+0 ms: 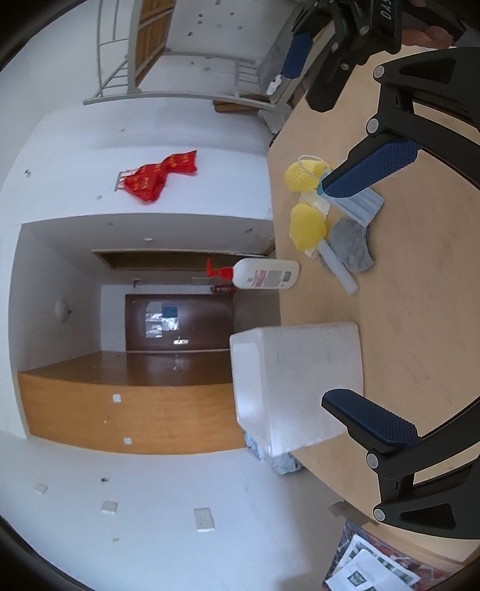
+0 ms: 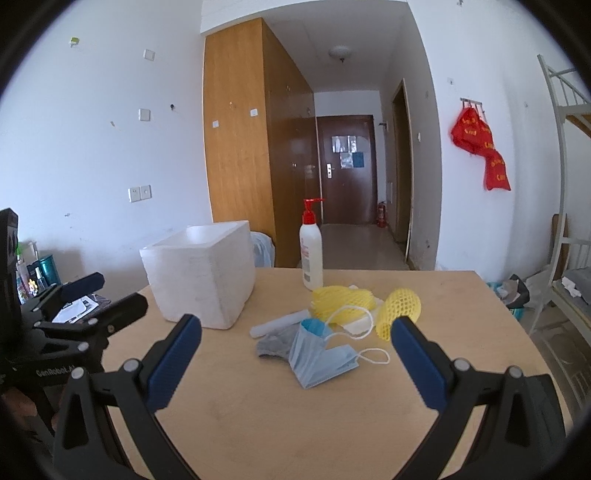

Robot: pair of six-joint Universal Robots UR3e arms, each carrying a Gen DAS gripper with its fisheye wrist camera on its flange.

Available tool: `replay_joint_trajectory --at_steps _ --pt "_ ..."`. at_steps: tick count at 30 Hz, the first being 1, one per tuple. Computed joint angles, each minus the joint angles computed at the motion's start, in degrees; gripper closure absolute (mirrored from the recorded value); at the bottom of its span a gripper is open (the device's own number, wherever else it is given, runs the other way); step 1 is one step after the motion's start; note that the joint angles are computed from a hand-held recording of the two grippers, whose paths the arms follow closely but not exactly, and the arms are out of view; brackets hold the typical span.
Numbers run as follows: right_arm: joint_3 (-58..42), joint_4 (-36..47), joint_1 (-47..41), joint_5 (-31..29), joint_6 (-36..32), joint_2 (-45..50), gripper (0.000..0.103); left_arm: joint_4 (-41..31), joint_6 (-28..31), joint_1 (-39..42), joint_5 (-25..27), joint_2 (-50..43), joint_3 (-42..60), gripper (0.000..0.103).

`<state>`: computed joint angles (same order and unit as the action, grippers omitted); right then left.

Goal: Organize soft objects
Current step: 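Reach the left tool to the blue mask and close on it while the right tool approaches the yellow net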

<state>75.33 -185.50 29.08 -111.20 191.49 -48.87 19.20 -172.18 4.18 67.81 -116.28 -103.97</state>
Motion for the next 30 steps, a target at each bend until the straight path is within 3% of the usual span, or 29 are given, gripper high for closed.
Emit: replay_joint_trajectory --at_steps 16,30 --pt "-8.87 11.33 -7.18 5.49 0.51 2.81 0.000 -19.16 3.06 -5.04 0.31 -11.52 21.23 0.000" --pt "-24.68 31.11 -14.30 11.57 0.92 9.64 0.002 -40.91 4.09 -9.47 0.42 -25.52 46.63 0.000"
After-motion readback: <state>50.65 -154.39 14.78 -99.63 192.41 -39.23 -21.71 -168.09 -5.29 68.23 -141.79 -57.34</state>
